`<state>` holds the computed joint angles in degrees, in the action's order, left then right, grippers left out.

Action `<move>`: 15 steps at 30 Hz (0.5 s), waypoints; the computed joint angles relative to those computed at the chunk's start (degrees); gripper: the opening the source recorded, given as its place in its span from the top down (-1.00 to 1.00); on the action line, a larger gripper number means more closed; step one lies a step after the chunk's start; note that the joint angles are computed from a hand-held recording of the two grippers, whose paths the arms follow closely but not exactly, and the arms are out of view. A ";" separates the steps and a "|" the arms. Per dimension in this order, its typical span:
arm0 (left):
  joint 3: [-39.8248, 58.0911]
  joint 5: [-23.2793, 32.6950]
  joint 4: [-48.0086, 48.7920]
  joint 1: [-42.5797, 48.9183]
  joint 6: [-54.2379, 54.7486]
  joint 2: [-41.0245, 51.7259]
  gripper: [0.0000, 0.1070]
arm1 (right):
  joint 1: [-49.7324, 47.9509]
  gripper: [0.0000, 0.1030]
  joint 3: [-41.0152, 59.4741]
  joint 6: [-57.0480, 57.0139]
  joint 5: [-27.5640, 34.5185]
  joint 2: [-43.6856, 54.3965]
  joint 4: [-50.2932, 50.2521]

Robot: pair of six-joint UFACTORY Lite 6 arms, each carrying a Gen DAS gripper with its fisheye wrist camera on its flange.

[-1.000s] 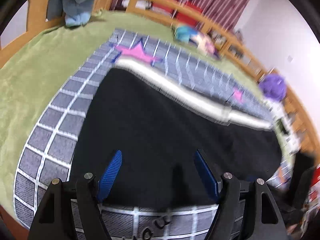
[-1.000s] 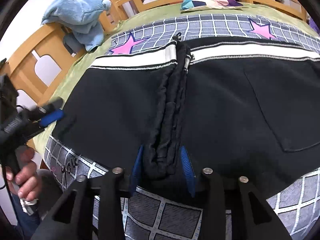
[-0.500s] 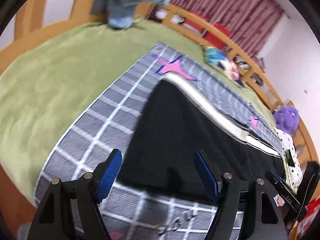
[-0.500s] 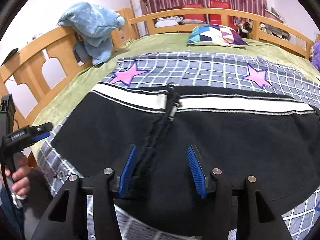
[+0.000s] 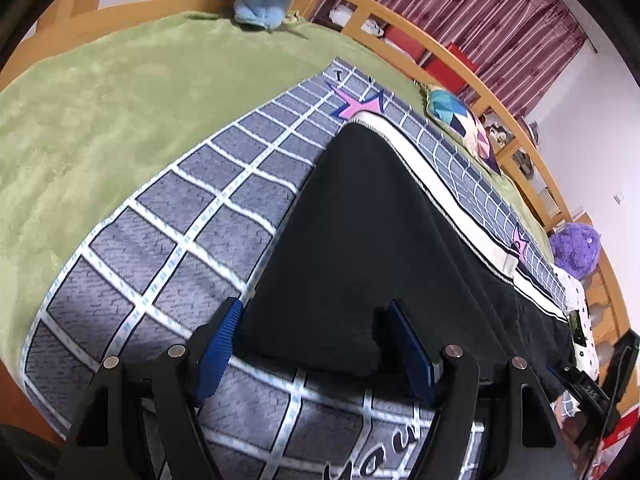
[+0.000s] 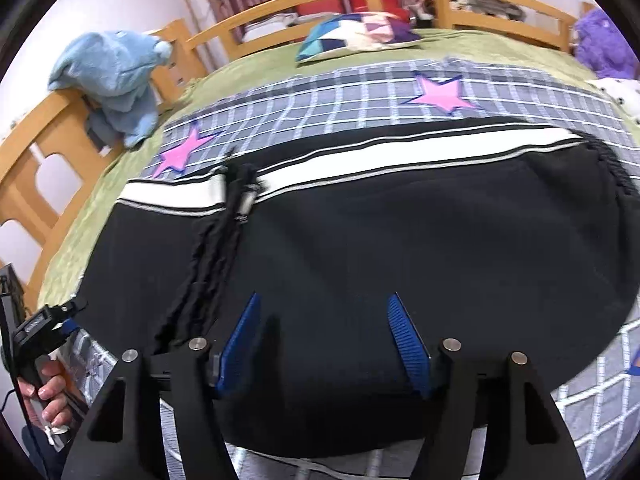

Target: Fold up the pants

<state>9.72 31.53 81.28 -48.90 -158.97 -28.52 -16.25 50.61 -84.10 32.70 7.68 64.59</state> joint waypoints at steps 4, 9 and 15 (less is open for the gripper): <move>2.35 4.92 -1.24 -2.81 -0.46 3.85 -0.08 | -1.45 -0.45 -1.30 -2.12 -2.06 -2.81 2.56; -3.65 9.89 0.86 -8.70 -4.43 -7.49 0.34 | -1.76 -0.47 -4.83 -8.40 -5.88 -7.04 7.47; -8.22 0.24 14.15 0.82 -17.71 -8.97 0.33 | -2.77 -0.47 -9.75 -18.96 -7.60 -12.67 16.06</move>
